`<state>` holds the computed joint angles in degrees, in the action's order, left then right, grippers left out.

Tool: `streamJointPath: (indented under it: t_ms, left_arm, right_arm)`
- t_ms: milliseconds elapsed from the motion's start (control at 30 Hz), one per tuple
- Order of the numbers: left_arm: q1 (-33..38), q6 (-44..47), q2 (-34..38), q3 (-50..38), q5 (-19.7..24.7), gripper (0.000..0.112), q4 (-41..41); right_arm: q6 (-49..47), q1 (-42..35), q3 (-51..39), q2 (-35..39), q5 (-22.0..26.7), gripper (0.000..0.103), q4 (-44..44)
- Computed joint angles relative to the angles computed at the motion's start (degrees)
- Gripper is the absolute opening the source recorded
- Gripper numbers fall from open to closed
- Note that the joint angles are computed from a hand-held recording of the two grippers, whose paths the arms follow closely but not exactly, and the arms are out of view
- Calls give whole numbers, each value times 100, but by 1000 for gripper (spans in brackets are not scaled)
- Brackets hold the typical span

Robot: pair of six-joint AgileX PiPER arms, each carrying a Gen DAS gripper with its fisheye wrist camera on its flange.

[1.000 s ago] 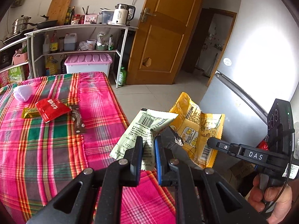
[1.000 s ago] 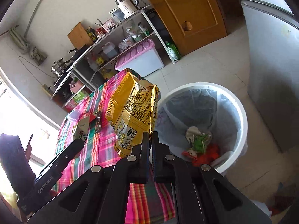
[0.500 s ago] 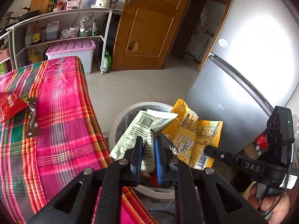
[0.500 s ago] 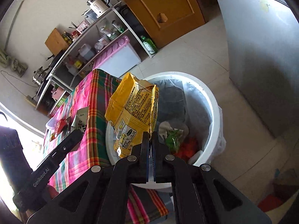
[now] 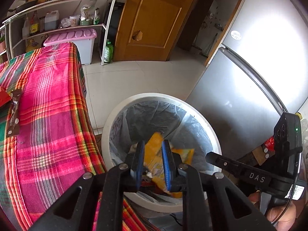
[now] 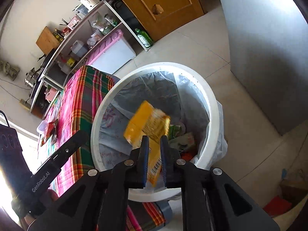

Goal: Collect trash
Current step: 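Open both grippers over the bin to release the bag and receipt, then move both grippers back over the table toward the red wrapper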

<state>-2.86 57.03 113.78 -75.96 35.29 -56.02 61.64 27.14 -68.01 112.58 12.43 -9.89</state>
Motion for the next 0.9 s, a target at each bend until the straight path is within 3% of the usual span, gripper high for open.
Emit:
streamJointPath:
  t_ms: [533, 900]
  left_arm:
    - [982, 942, -1136, 980, 181, 19, -717]
    - [2151, 1462, -1780, 1691, 346, 21, -930]
  right_arm:
    - [1452, 671, -143, -478, 176, 13, -1755]
    - [786, 1382, -895, -300, 511, 18, -1545]
